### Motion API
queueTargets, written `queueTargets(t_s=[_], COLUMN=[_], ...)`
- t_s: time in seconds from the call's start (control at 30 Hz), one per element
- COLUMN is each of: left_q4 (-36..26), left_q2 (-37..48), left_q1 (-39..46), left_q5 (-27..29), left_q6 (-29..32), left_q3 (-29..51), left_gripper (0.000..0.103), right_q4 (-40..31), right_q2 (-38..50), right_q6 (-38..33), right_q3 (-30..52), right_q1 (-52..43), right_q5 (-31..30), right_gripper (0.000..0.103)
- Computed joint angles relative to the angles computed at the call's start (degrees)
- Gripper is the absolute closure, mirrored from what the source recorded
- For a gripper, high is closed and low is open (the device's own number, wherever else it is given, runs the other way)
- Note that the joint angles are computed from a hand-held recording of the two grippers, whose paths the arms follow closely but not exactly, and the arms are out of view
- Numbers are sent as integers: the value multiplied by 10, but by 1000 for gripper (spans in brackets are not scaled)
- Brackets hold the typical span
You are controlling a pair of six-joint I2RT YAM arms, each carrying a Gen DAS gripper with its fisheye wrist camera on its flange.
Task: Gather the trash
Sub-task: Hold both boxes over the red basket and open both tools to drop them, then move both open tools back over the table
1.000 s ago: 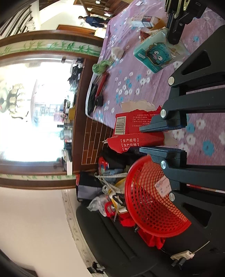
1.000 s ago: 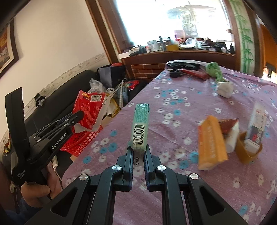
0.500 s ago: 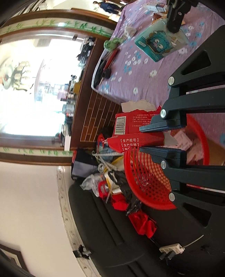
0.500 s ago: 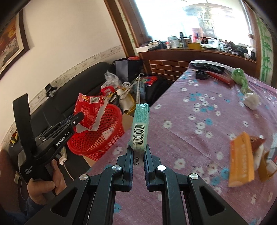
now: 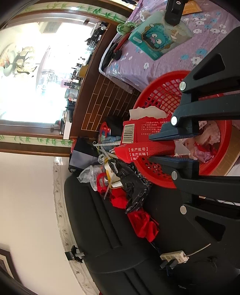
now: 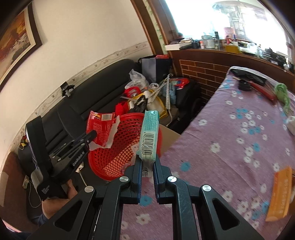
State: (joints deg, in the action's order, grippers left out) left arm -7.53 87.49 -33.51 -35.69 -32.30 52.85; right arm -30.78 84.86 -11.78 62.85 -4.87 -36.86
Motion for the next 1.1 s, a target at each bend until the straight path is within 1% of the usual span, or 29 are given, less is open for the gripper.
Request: queueTargets(t_s=[0.17, 0.23, 0.27, 0.3, 0.33, 0.37, 0.43, 0.5, 0.6, 0.67, 0.77, 0.83, 0.9, 1.1], left_q4=[4, 5, 2, -5, -5, 0, 4, 6, 4, 0, -8, -18, -25, -57], left_q2=[6, 16, 19, 24, 23, 20, 9, 2, 1, 6, 26, 45, 61, 123], left_q1=[15, 22, 25, 30, 33, 34, 26, 19, 0, -15, -43, -67, -88, -151], left_q5=[11, 13, 14, 20, 29, 30, 18, 16, 16, 15, 16, 18, 16, 18], left_q6=[-2, -4, -8, -16, -21, -22, -20, -14, -12, -14, -15, -14, -12, -7], left_q3=[-4, 1, 4, 10, 9, 5, -4, -8, -1, 9, 33, 57, 75, 155], left_gripper=[88, 87, 81, 63, 52, 42, 42, 42, 42, 42, 42, 42, 42, 40], right_q4=[24, 38, 49, 60, 65, 65, 60, 59, 53, 43, 28, 9, -8, -59], right_q2=[34, 51, 59, 67, 77, 81, 76, 55, 28, 7, -13, -25, -36, -47], right_q6=[29, 42, 47, 52, 58, 63, 62, 52, 35, 22, 1, -20, -43, -126], right_q3=[22, 34, 38, 43, 50, 53, 45, 24, -4, -28, -51, -64, -72, -85], right_q1=[50, 66, 75, 84, 88, 85, 66, 44, 7, -31, -81, -126, -162, -313], right_q5=[26, 34, 42, 55, 66, 66, 43, 36, 25, 8, -11, -35, -45, -92], right_gripper=[90, 88, 88, 83, 78, 70, 70, 70, 70, 70, 70, 70, 70, 70])
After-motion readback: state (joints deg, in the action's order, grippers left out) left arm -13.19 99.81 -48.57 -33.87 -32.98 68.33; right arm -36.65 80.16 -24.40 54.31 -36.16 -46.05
